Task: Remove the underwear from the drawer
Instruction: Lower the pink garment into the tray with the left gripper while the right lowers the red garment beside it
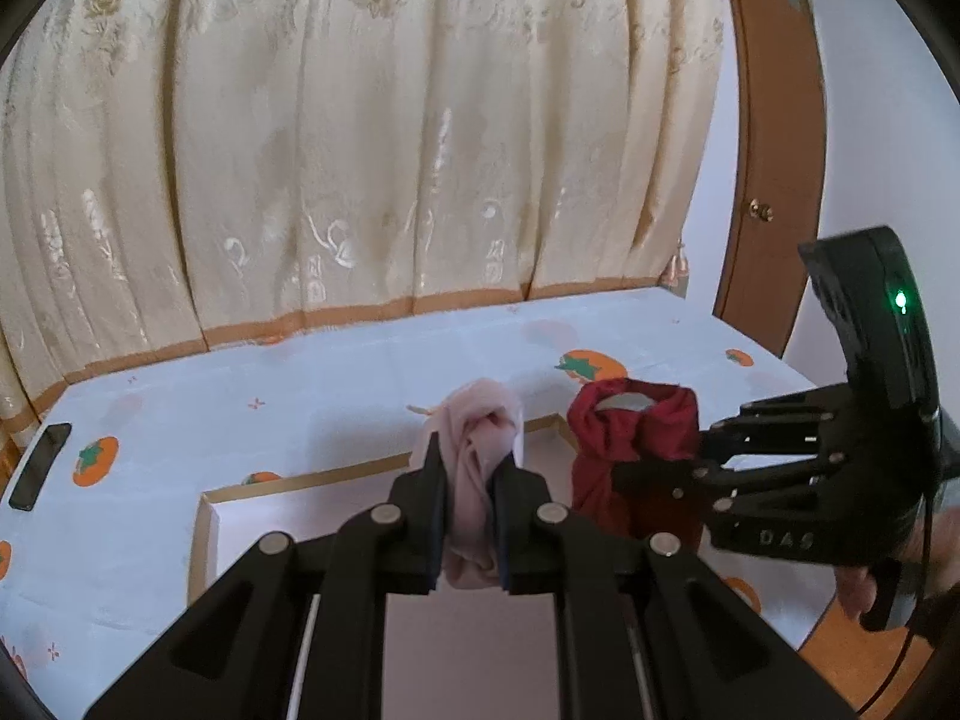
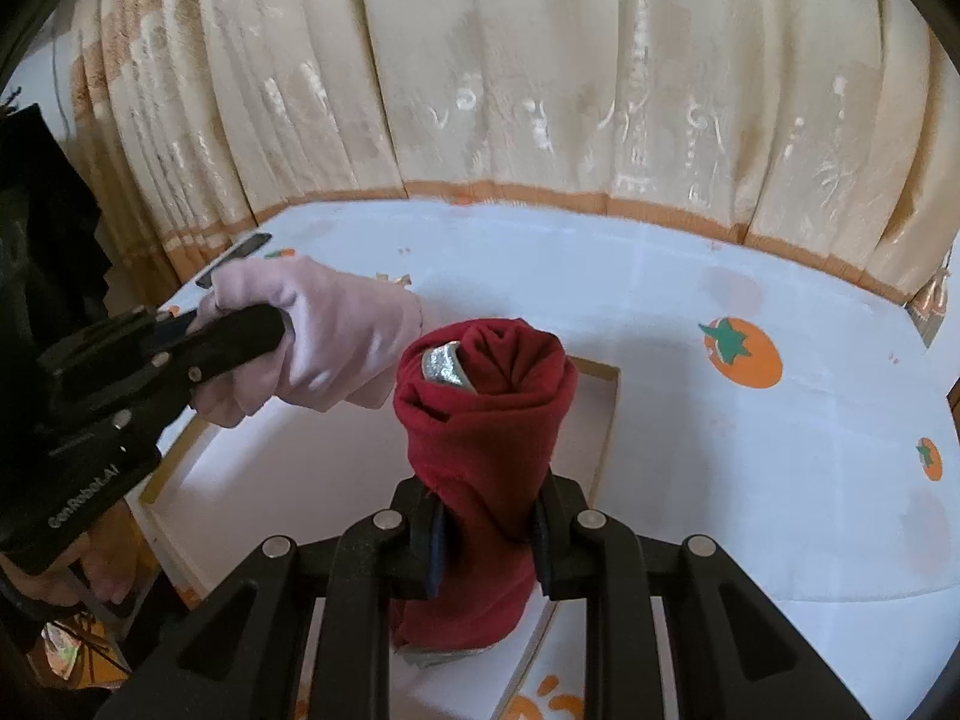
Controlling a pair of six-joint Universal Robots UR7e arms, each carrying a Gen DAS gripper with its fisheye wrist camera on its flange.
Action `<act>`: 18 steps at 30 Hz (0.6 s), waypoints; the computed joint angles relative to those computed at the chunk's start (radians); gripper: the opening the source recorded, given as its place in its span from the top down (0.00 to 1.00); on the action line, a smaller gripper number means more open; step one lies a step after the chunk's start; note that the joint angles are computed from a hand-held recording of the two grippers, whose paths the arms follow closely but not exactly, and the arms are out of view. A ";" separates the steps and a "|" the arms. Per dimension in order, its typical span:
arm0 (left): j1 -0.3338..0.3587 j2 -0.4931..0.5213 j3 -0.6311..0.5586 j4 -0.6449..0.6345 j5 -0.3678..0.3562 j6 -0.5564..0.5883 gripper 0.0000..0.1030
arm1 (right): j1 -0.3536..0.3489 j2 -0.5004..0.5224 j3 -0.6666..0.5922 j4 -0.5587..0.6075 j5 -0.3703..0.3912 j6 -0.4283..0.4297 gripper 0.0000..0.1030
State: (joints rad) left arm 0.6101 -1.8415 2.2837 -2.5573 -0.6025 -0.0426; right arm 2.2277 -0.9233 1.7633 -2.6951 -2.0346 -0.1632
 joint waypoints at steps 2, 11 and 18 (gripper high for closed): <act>0.020 0.028 -0.014 -0.016 -0.007 0.008 0.90 | -0.009 0.012 -0.016 0.018 -0.003 0.002 0.76; 0.061 0.091 -0.043 -0.027 -0.019 0.041 0.90 | -0.038 0.066 -0.096 0.066 0.000 0.018 0.76; 0.073 0.141 -0.045 -0.075 0.004 0.112 0.90 | -0.063 0.101 -0.125 0.090 0.003 0.013 0.76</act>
State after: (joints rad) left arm 0.6832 -1.7001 2.2387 -2.6327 -0.5981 0.0692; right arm 2.1651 -0.8224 1.6378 -2.6051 -2.0312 -0.1498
